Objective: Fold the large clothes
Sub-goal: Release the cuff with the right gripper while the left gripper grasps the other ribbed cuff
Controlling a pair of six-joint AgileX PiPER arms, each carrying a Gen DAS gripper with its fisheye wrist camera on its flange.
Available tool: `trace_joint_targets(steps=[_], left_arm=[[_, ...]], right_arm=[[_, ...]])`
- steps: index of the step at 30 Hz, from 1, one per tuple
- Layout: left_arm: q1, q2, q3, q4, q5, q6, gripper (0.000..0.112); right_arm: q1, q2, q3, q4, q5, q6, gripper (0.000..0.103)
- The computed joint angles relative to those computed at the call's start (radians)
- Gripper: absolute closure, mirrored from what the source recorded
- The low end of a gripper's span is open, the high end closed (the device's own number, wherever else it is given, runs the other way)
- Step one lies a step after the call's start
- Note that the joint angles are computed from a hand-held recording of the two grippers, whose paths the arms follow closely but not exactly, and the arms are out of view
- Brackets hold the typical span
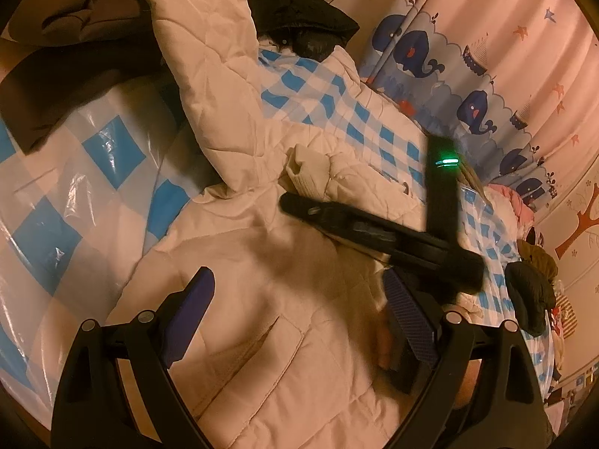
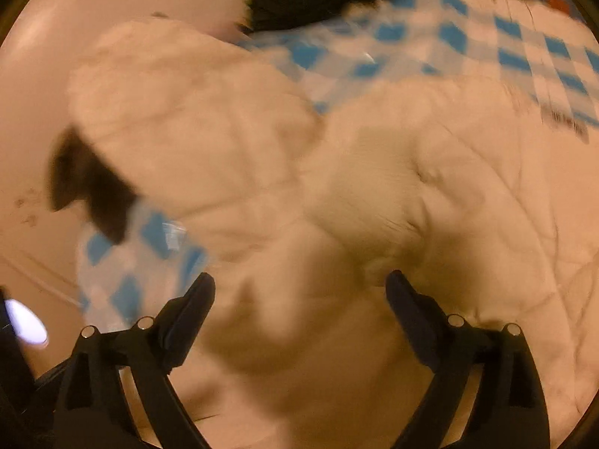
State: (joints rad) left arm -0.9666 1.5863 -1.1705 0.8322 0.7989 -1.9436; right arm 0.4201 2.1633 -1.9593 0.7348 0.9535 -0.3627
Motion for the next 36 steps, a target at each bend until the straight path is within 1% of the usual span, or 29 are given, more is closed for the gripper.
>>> trace_joint_targets(steps=[2, 3, 4, 5, 6, 7, 8, 9, 10, 11, 12, 13, 14, 15, 16, 18, 19, 20, 21, 22, 23, 24, 25, 26, 28, 29, 31, 32, 36], left_arm=[[0.003, -0.013, 0.014, 0.003, -0.009, -0.010, 0.024], [0.003, -0.018, 0.020, 0.007, -0.011, -0.016, 0.024], [0.002, -0.022, 0.024, 0.012, -0.010, -0.024, 0.024], [0.001, -0.024, 0.026, 0.015, -0.006, -0.030, 0.024], [0.002, -0.027, 0.030, 0.015, -0.006, -0.033, 0.024], [0.003, -0.028, 0.031, 0.013, -0.008, -0.034, 0.024], [0.006, -0.027, 0.032, 0.007, -0.012, -0.031, 0.024], [0.008, -0.025, 0.032, 0.004, -0.014, -0.028, 0.024], [0.008, -0.023, 0.030, 0.002, -0.015, -0.026, 0.024], [0.008, -0.017, 0.024, 0.002, -0.011, -0.021, 0.024], [0.008, -0.016, 0.022, 0.001, -0.007, -0.018, 0.024], [0.009, -0.016, 0.020, 0.000, -0.004, -0.015, 0.024], [0.008, -0.021, 0.023, 0.006, -0.002, -0.021, 0.024], [0.002, -0.027, 0.026, 0.021, 0.013, -0.035, 0.024], [-0.008, -0.033, 0.025, 0.041, 0.040, -0.050, 0.024], [-0.044, -0.064, 0.030, 0.110, 0.124, -0.089, 0.024], [-0.073, -0.097, 0.037, 0.167, 0.186, -0.114, 0.024], [-0.095, -0.127, 0.043, 0.212, 0.229, -0.130, 0.024], [-0.116, -0.162, 0.048, 0.261, 0.283, -0.144, 0.024], [-0.132, -0.197, 0.044, 0.300, 0.340, -0.133, 0.021], [-0.120, -0.240, 0.026, 0.325, 0.390, -0.083, 0.020], [-0.091, -0.274, 0.006, 0.323, 0.405, -0.028, 0.019], [-0.034, -0.323, -0.015, 0.306, 0.389, 0.042, 0.019], [0.050, -0.366, -0.048, 0.265, 0.369, 0.118, 0.019], [0.226, -0.408, -0.106, 0.179, 0.311, 0.246, 0.019], [0.326, -0.401, -0.148, 0.115, 0.290, 0.322, 0.019], [0.509, -0.377, -0.210, -0.037, 0.223, 0.478, 0.019], [0.589, -0.338, -0.261, -0.090, 0.222, 0.547, 0.019], [0.706, -0.197, -0.427, -0.159, 0.269, 0.759, 0.019]], right_arm=[[-0.021, -0.137, 0.174, 0.062, -0.145, -0.092, 0.014], [-0.045, -0.195, 0.238, 0.062, -0.211, -0.085, 0.014], [-0.068, -0.234, 0.280, 0.033, -0.266, -0.039, 0.014], [-0.107, -0.260, 0.312, -0.035, -0.314, 0.048, 0.011], [-0.131, -0.254, 0.305, -0.116, -0.322, 0.148, 0.008], [-0.164, -0.235, 0.292, -0.189, -0.308, 0.244, 0.008], [-0.185, -0.204, 0.261, -0.260, -0.273, 0.334, 0.008], [-0.212, -0.133, 0.208, -0.323, -0.209, 0.394, 0.007], [-0.218, -0.049, 0.136, -0.364, -0.126, 0.415, 0.007], [-0.210, -0.006, 0.074, -0.396, -0.074, 0.408, 0.007], [-0.192, -0.001, 0.053, -0.449, -0.061, 0.402, 0.007], [-0.186, 0.002, 0.027, -0.462, -0.038, 0.407, 0.007], [-0.188, -0.020, 0.042, -0.435, -0.042, 0.403, 0.007], [-0.200, -0.066, 0.096, -0.368, -0.076, 0.378, 0.007], [-0.213, -0.126, 0.191, -0.271, -0.137, 0.315, 0.007], [-0.237, -0.257, 0.390, -0.071, -0.225, 0.166, 0.007], [-0.259, -0.322, 0.490, 0.029, -0.240, 0.102, 0.007], [-0.269, -0.367, 0.583, 0.129, -0.278, 0.023, 0.007], [-0.292, -0.411, 0.680, 0.229, -0.298, -0.027, 0.007], [-0.303, -0.421, 0.738, 0.329, -0.314, -0.089, 0.007], [-0.333, -0.417, 0.798, 0.426, -0.300, -0.144, 0.007], [-0.341, -0.413, 0.817, 0.483, -0.290, -0.174, 0.007], [-0.345, -0.402, 0.810, 0.500, -0.285, -0.183, 0.007], [-0.337, -0.415, 0.813, 0.478, -0.292, -0.168, 0.007], [-0.301, -0.418, 0.799, 0.399, -0.335, -0.125, 0.007], [-0.276, -0.421, 0.790, 0.335, -0.364, -0.076, 0.007], [-0.251, -0.425, 0.787, 0.270, -0.389, -0.035, 0.006], [-0.245, -0.425, 0.786, 0.263, -0.397, -0.032, 0.006], [-0.263, -0.426, 0.821, 0.345, -0.398, -0.116, 0.006]])
